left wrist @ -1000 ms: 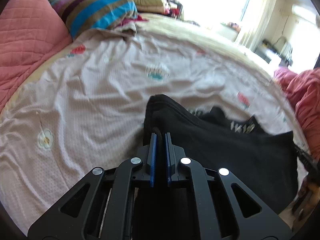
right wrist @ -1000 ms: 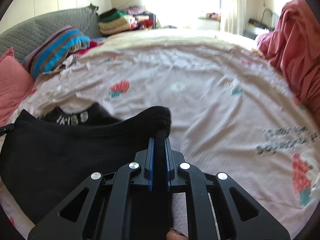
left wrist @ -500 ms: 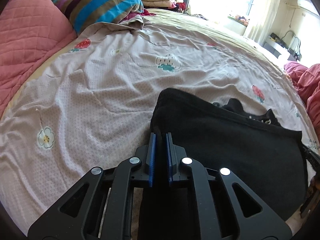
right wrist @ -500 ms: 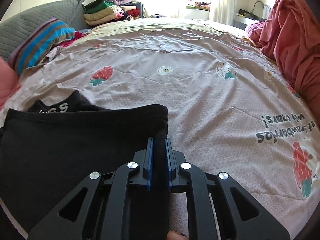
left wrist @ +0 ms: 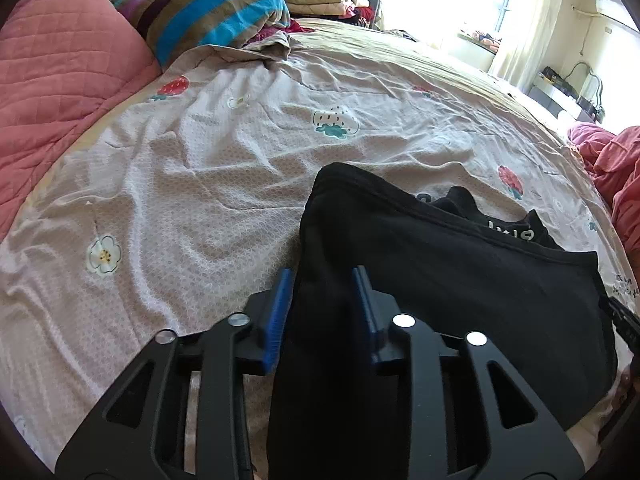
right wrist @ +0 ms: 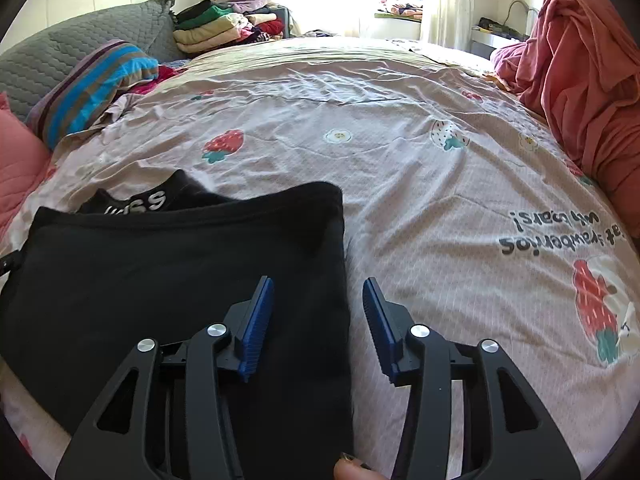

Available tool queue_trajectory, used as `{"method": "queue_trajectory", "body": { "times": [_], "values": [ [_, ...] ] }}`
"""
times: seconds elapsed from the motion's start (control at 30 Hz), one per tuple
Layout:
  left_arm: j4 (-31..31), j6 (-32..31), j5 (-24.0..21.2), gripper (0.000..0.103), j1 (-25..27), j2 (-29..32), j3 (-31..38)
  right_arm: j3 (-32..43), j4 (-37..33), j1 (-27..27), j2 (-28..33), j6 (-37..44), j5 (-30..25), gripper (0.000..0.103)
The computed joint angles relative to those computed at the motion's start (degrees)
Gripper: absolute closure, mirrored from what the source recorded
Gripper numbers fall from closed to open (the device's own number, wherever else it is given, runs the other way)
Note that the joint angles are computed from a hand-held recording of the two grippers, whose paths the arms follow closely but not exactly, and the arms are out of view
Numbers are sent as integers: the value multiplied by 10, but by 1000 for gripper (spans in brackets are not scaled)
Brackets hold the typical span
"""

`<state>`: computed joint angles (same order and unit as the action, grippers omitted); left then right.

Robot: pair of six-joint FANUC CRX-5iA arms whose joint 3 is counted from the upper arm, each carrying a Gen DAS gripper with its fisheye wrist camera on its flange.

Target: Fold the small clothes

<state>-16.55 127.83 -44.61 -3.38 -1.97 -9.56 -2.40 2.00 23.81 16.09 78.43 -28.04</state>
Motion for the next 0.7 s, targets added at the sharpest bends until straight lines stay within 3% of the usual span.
{"method": "queue_trajectory", "body": {
  "times": [0.2,0.33,0.4,0.5,0.7],
  "values": [
    [-12,17,3,58,-14,-20,-6,-24,-24,1,-30,21,6,45],
    [-25,32,5,55,-29,-36,-13,-31,-51,0,-47,48,0,44],
    [-31,36,2,45,-37,-43,-15,-35,-59,0,-55,57,-1,44],
    [-47,43,-12,43,-53,-49,-12,-38,-78,-2,-66,75,-4,38],
    [-63,47,-31,42,-84,-45,-3,-43,-127,-2,-89,130,-21,38]
  ]
}}
